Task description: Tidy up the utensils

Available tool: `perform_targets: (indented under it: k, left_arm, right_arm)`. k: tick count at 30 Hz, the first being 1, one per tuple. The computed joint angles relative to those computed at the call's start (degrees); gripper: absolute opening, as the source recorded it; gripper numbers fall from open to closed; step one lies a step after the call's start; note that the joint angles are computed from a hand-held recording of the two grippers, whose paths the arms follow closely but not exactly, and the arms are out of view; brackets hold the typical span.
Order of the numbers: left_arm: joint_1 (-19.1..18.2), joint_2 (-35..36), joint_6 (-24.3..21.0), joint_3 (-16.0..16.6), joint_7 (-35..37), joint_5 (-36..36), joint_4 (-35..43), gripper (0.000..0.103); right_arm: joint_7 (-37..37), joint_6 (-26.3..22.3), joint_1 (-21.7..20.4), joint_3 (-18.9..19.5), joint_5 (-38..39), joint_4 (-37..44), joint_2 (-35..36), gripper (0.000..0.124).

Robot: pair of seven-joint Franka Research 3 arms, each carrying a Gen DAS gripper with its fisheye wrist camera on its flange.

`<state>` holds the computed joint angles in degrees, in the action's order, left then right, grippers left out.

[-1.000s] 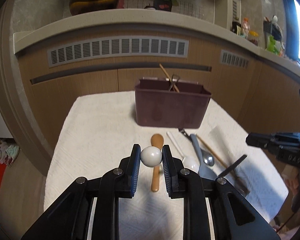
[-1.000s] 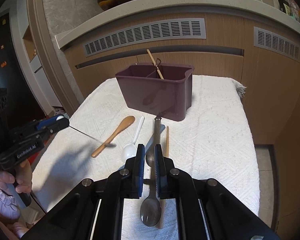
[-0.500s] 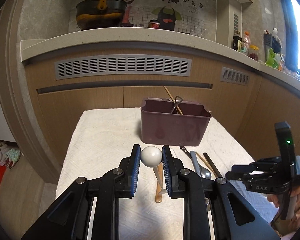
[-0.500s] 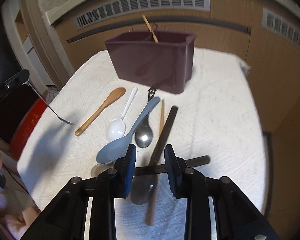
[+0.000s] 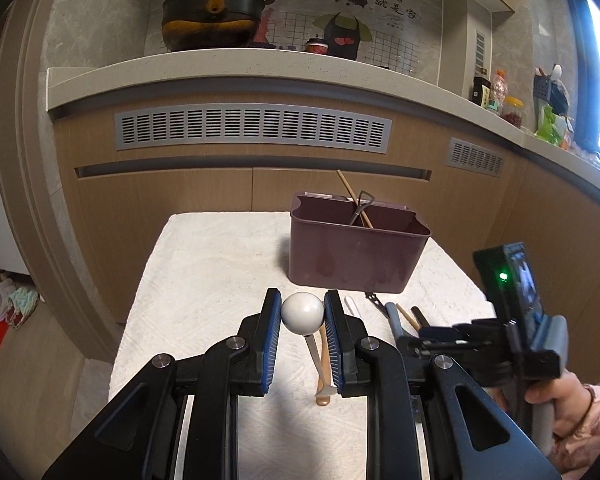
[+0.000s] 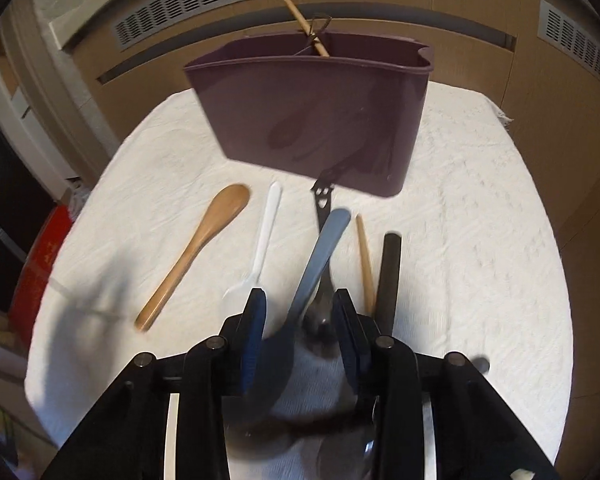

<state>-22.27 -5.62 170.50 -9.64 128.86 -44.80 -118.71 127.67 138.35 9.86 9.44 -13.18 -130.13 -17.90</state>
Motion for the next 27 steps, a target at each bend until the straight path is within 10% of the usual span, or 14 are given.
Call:
perform_targets:
  k: [7, 10, 27]
  left_arm:
    - [1.1, 1.4, -1.8, -0.1, 2.0, -3.6, 1.7, 0.023]
    - [1.7, 1.4, -2.1, -0.6, 2.3, -4.2, 1.8, 0.023]
    - [1.1, 1.8, -4.7, -1.6, 3.2, -3.9, 6.9, 0.023]
  right_arm:
    - [3.7, -1.9, -0.4, 0.0, -8.2, 5.2, 7.2, 0.030]
    - [1.6, 0.1, 1.0, -1.2, -8.3, 4.5, 6.6, 0.010]
    - [-0.8, 15.6, -7.3, 3.9, -1.9, -6.7, -16.7, 0.010]
